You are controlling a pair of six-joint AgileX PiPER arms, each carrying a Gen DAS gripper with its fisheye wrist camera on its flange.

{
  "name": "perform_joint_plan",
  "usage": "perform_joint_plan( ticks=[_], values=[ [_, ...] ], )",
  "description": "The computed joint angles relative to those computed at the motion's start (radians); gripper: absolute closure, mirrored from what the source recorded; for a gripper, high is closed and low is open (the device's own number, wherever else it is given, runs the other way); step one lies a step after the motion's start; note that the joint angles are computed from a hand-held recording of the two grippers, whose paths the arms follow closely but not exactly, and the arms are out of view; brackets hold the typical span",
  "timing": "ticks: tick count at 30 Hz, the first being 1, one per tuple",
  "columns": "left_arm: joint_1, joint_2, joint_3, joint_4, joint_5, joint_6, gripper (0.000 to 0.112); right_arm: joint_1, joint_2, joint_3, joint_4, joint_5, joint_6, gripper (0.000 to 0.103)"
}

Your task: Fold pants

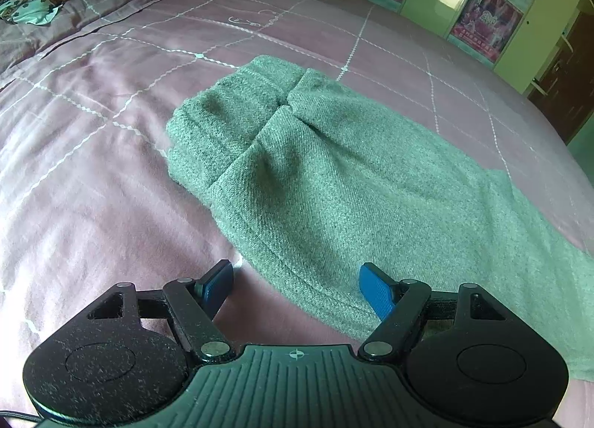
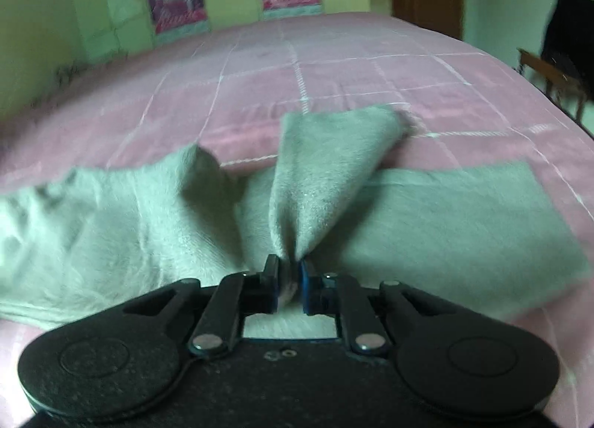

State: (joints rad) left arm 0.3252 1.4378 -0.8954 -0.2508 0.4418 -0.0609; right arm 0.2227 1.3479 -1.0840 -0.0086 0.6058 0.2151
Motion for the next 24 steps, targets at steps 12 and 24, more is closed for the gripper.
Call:
perform_joint_plan(
  ticks=[12,24],
  values=[
    [-0.022,0.001,-0.001,0.061,-0.007,-0.059,0.037,0.053,0.032,-0.062,-0.248,-0.001,0.060,0.054],
    [-0.029,-0.003,0.011,0.071,-0.024,-0.058,0.037,-0.066,-0.053,0.078,-0.144,0.075,-0.026,0.063]
  ],
)
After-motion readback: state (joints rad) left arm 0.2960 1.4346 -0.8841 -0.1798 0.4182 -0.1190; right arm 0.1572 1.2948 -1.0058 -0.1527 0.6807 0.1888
